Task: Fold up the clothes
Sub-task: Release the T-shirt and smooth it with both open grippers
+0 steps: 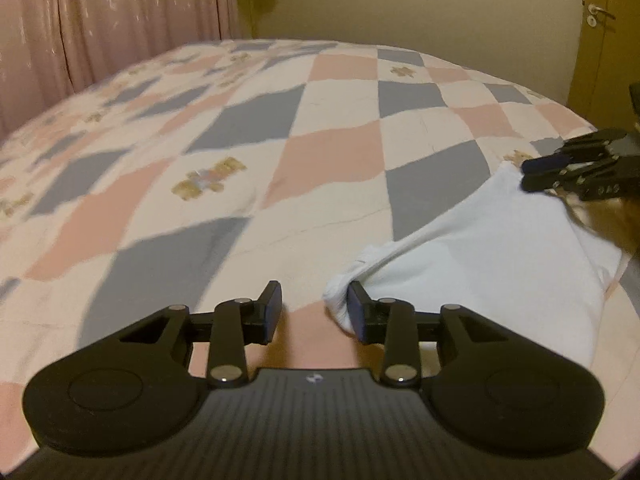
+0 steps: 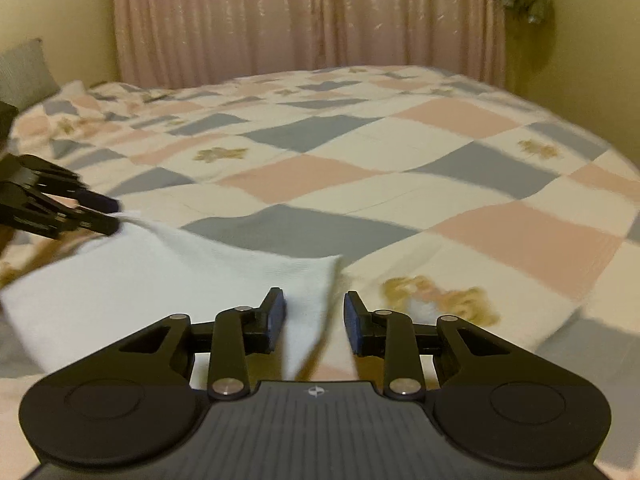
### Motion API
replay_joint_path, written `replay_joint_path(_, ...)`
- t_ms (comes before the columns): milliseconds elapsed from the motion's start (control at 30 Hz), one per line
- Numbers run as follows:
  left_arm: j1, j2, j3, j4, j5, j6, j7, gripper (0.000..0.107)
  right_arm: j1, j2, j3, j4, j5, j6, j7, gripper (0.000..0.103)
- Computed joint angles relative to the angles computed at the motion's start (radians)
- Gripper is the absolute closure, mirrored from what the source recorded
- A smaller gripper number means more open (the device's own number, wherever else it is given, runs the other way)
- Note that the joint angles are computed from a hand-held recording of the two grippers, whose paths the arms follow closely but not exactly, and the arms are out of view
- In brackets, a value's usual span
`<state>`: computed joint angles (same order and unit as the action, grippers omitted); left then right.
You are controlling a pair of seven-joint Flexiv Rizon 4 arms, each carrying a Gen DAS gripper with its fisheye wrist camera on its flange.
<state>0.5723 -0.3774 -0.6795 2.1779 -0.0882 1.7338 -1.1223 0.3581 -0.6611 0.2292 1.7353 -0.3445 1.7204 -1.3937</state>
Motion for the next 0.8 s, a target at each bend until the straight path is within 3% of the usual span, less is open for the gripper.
replay_joint_path(100, 0.033, 0.038, -0.020, 0.027, 0.007, 0.020, 0.004, 0.077, 0.048, 0.036, -0.070, 0.042, 0.013, 0.040, 0.003, 0.073)
replay_joint_path(233, 0.232, 0.029, -0.243, 0.057, 0.079, 0.045, -0.016, 0.078, 0.083, 0.089, -0.106, 0.109, 0.019, 0.096, -0.014, 0.071)
replay_joint_path(333, 0.275, -0.030, -0.323, 0.040, 0.141, 0.013, 0.004, 0.077, 0.089, 0.102, -0.091, 0.131, 0.004, 0.114, -0.035, 0.071)
replay_joint_path(367, 0.246, -0.046, -0.300, 0.027, 0.138, 0.004, 0.013, 0.078, 0.079, 0.097, -0.070, 0.128, -0.008, 0.110, -0.040, 0.071)
replay_joint_path(467, 0.162, -0.090, -0.230, -0.014, 0.123, -0.018, 0.037, 0.094, 0.040, 0.067, 0.000, 0.100, -0.052, 0.082, -0.054, 0.072)
replay_joint_path(533, 0.103, -0.112, -0.165, -0.043, 0.089, -0.022, 0.031, 0.098, 0.016, 0.042, 0.046, 0.073, -0.082, 0.053, -0.069, 0.072)
replay_joint_path(667, 0.067, -0.137, -0.116, -0.069, 0.052, -0.025, 0.032, 0.096, -0.003, -0.037, 0.109, -0.035, -0.103, -0.021, -0.093, 0.072)
replay_joint_path(800, 0.040, -0.152, -0.084, -0.089, 0.040, -0.026, 0.046, 0.091, 0.036, -0.095, 0.087, -0.128, -0.095, -0.086, -0.128, 0.076)
